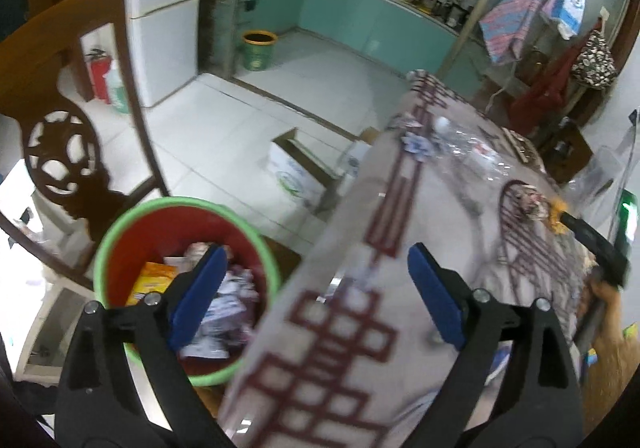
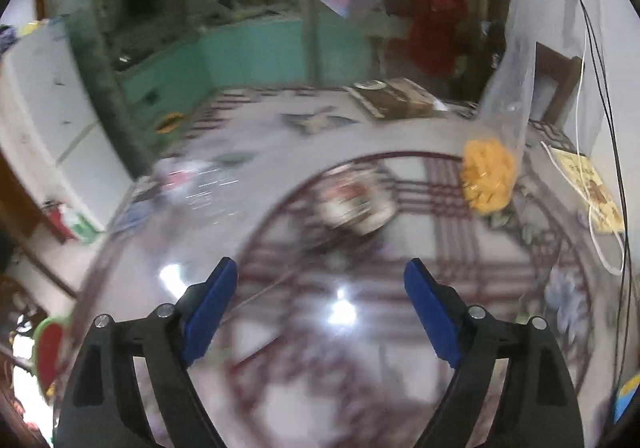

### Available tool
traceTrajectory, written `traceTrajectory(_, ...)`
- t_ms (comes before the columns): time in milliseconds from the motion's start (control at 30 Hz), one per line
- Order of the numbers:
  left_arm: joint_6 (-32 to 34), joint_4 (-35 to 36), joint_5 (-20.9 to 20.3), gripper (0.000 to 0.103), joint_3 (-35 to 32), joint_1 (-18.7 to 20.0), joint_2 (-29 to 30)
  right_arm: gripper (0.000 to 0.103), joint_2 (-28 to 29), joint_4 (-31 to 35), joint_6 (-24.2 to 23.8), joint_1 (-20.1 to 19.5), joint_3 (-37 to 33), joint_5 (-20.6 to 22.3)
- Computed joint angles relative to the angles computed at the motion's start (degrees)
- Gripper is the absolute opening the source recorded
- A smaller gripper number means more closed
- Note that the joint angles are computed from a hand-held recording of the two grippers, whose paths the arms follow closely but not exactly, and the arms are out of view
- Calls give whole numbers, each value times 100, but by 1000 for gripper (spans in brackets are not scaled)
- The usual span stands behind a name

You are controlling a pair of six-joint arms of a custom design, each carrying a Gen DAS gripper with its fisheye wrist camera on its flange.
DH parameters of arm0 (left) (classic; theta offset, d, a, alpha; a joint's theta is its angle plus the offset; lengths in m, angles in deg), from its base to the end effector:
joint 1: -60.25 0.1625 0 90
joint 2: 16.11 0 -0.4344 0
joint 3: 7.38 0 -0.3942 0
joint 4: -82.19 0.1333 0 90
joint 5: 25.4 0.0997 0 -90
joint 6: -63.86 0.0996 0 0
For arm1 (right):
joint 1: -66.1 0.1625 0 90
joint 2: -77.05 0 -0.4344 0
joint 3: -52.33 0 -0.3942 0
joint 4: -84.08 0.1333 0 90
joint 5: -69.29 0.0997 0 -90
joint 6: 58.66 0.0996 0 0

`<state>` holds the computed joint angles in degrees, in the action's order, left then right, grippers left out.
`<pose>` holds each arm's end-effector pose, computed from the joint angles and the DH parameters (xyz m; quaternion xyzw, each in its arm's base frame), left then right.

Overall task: Collect trash
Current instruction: 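Grasp the clear water bottle with the left tool while the right grasps crumpled paper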

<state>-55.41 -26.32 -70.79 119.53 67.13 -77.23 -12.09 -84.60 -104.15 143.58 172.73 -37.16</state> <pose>-0.3599 -0.2481 0.0620 -0.1183 0.8529 -0.4131 0.2964 -0.0017 -0.4926 0.4011 0.2020 -0.8852 0.2845 0.3075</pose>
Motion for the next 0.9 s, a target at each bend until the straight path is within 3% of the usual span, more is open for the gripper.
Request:
traceTrajectory(100,438,-618,124,92,-52,186,259,83,629,85,49,-53,-582,-244)
traceTrajectory(267,808,-551,92,92,-284,424,560,80,1419,356,386,-98,-1294,-474)
traceTrajectory(367,885,-812,110,92,-274,515,611,44,1631,497,493,-132,-1512,-536)
traceTrajectory(433,944,-925,149,92,-293,542,655,40,1496,397,478,-191,-1382,-309)
traceTrajectory(533,1081,-1008,224,93,-424,589,818,39,847,658,380,-382,-965,218)
traceTrajectory(633,1590,-1573,202,94,-633,799,1124,39,-62,1204,30,-630,-466,359)
traceTrajectory(767,2459,-2075,483,97,-1329,1263,1684,40,-1721,2394,-590,-1337,191,521)
traceTrajectory(833,2642,-2296,656,98,-1842,1608,2005,40,-2406,3010,-871,-1831,373,936)
traceTrajectory(900,2626,-2457,701,98,-2346,1960,2298,41,-3008,3039,-1446,-2398,718,1347)
